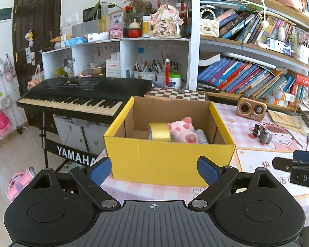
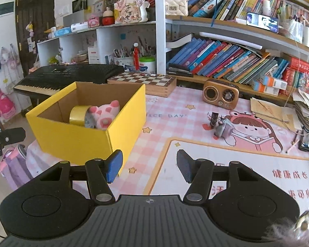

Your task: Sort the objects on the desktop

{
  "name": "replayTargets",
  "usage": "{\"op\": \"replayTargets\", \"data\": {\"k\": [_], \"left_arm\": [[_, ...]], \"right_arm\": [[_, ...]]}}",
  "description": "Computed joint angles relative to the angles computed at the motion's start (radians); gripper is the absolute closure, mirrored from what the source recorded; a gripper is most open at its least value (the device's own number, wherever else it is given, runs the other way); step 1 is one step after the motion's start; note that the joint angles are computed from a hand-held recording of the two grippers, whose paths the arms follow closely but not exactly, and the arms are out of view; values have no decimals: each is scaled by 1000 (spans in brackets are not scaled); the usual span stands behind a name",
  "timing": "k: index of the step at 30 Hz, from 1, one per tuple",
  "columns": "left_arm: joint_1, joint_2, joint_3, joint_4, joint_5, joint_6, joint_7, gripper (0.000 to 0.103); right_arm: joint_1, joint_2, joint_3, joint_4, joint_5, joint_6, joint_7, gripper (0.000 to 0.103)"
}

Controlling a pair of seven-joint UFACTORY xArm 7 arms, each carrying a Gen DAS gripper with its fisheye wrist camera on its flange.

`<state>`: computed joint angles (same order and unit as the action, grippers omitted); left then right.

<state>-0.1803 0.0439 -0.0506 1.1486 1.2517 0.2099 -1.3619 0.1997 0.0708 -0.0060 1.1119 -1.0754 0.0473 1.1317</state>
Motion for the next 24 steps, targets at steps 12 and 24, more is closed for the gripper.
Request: {"op": "replayTargets", "data": {"k": [12,24], "left_arm": [[44,-86,-31,-124,5,-53,-17,11],[69,-120,-68,-237,-265,-142,253,11]], "right_arm": [[-23,-105,96,-125,-102,71,157,42],[-44,-153,163,-202,84,122,6,38]]}}
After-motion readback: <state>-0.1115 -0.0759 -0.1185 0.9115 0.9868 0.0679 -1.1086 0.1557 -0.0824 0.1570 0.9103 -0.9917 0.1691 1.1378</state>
